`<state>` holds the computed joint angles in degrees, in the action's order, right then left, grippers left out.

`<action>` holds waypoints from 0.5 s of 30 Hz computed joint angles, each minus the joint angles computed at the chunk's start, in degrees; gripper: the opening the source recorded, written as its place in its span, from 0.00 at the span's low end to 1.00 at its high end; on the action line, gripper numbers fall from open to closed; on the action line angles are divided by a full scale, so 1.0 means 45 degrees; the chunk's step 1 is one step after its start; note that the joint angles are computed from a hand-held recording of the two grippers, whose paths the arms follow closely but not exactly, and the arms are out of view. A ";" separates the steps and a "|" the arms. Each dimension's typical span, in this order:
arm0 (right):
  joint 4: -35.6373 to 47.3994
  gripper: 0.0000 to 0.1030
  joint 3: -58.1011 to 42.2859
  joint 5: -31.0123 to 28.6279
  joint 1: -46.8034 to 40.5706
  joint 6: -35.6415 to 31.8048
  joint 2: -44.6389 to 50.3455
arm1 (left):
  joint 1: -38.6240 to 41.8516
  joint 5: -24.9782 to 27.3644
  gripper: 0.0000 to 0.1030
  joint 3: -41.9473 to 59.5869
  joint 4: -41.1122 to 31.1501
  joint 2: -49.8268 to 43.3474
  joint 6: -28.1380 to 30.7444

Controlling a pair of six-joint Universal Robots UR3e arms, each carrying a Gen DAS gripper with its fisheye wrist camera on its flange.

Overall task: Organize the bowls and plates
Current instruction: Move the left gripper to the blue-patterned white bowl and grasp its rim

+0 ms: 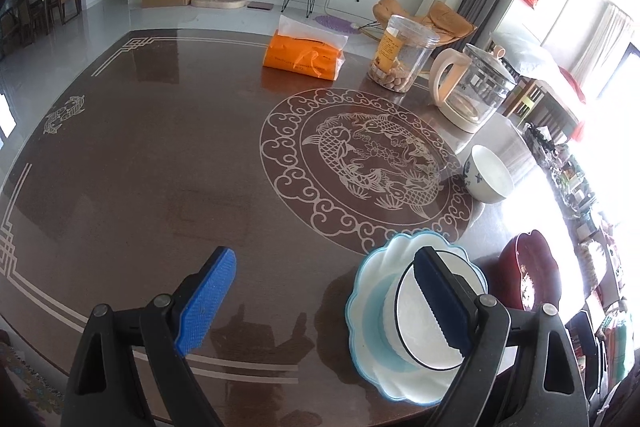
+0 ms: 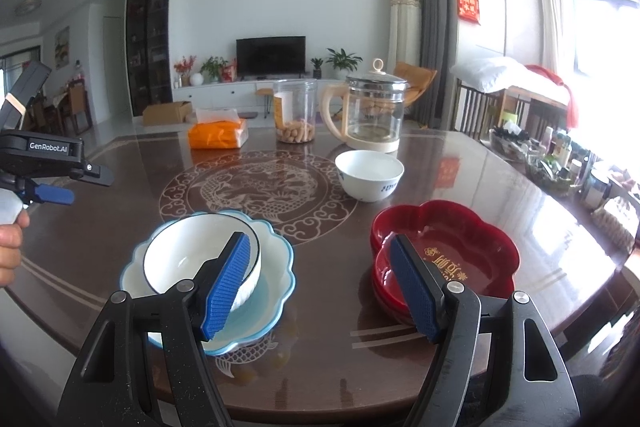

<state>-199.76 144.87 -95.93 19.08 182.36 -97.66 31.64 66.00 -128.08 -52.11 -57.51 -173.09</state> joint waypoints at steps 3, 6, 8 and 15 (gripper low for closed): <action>0.1922 0.73 -0.0488 0.0892 -0.1008 -0.0817 -0.1175 | -0.1088 0.0112 0.88 0.1546 0.0002 -0.1756 0.0062; 0.5355 0.73 -0.1882 0.2926 -0.3127 -0.1987 -0.2285 | -0.2444 0.0047 0.88 0.4303 -0.0858 -0.4475 0.0123; 0.7904 0.73 -0.3592 0.4016 -0.4515 -0.2463 -0.2123 | -0.3470 0.0260 0.88 0.6621 -0.1563 -0.6482 -0.0285; 1.6282 0.73 -1.2868 0.5721 -0.7073 -0.1749 0.3439 | -0.6237 0.1312 0.87 1.5906 -0.4079 -1.3867 -0.1921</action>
<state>-126.49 86.96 -70.19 -12.75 174.49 -82.18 3.57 71.90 -56.51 -70.47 -119.91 -181.73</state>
